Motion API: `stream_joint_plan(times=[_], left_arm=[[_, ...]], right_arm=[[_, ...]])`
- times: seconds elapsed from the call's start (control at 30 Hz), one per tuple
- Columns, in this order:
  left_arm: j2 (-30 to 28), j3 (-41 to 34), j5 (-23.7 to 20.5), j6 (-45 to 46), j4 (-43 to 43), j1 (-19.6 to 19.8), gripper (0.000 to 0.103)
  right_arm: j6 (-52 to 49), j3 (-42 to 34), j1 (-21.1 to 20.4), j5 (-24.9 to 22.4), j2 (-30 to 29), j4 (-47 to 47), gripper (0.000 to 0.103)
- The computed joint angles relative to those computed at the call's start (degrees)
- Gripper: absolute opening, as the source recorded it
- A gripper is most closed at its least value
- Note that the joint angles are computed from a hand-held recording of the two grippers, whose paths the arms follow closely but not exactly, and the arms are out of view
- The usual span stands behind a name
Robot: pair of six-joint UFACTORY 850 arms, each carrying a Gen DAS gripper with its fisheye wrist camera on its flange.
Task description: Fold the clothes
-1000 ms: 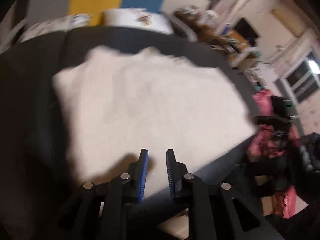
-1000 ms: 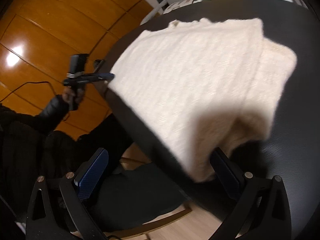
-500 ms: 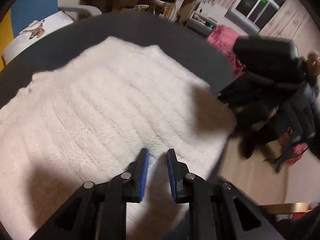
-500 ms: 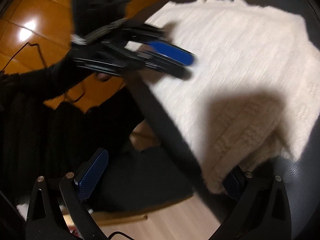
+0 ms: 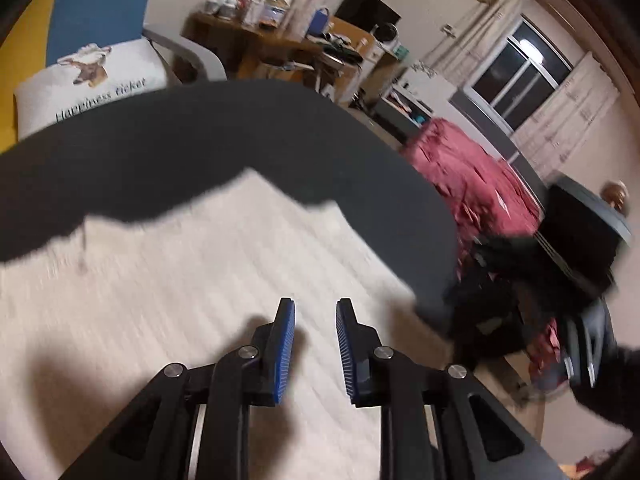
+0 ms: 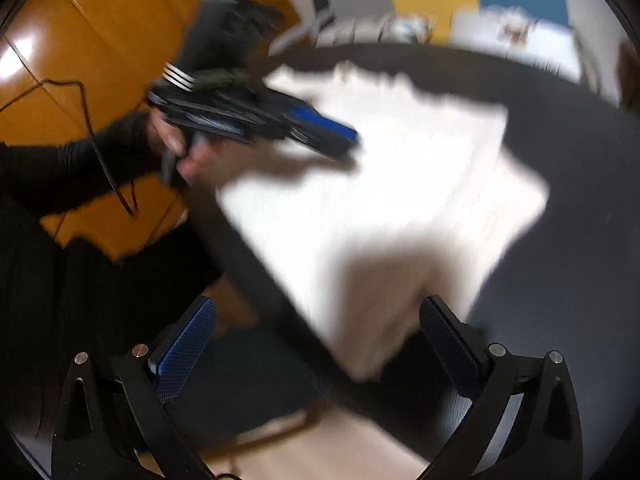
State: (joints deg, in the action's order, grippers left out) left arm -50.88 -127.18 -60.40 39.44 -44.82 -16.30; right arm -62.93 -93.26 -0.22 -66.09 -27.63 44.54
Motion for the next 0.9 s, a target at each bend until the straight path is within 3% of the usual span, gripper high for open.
stream_joint_plan(times=[0.07, 0.17, 0.2, 0.27, 0.33, 0.43, 0.57, 0.63, 0.7, 0.77, 0.83, 0.9], left_arm=[[-4.3, -6.59, -0.64, -2.85, 2.7, -0.64, 0.021], [-7.11, -9.29, -0.82, -4.48, 5.56, -1.21, 0.021], [-7.71, -9.56, -0.4, -4.81, 6.34, -1.41, 0.021], [-6.08, -6.74, 0.73, -2.55, 4.43, -1.13, 0.021], [-5.6, -6.2, -1.53, -2.16, -0.21, 0.45, 0.021], [-0.73, 1.19, 3.2, 0.43, -4.55, 3.1, 0.022], [3.97, 8.68, 9.02, 1.15, -4.07, 6.85, 0.022], [4.3, 9.41, 11.19, -1.43, 1.36, 7.7, 0.022], [4.48, 9.96, 13.23, -4.44, 7.15, 8.51, 0.022], [4.01, 10.47, 12.98, -3.73, 9.4, 8.8, 0.022], [2.31, 7.37, 9.13, -1.51, 6.08, 9.81, 0.022], [0.78, 4.46, 5.84, 2.09, 3.03, 10.5, 0.027]], right_arm=[[-2.22, 1.63, 1.87, 5.17, 1.53, 0.83, 0.103], [1.16, 1.62, 4.63, 9.33, -0.03, -3.76, 0.103], [4.22, 1.05, 5.17, 9.4, -1.29, -6.37, 0.103], [3.68, 5.46, 5.75, 14.61, -0.31, -7.95, 0.103], [2.85, 6.23, 5.5, 14.79, 0.18, -6.99, 0.102], [6.53, 3.84, 5.3, 13.46, -0.6, -7.82, 0.103], [4.02, 0.1, 6.89, 19.4, -1.49, -4.33, 0.103], [6.89, -3.49, 8.37, 23.56, -4.08, -5.47, 0.103], [12.12, -8.7, 9.77, 24.83, -8.11, -7.65, 0.103], [20.86, -15.51, 10.38, 22.73, -13.55, -13.69, 0.103], [27.81, -17.02, 11.14, 21.86, -16.5, -18.64, 0.103], [25.16, -15.54, 10.11, 23.42, -15.95, -14.01, 0.103]])
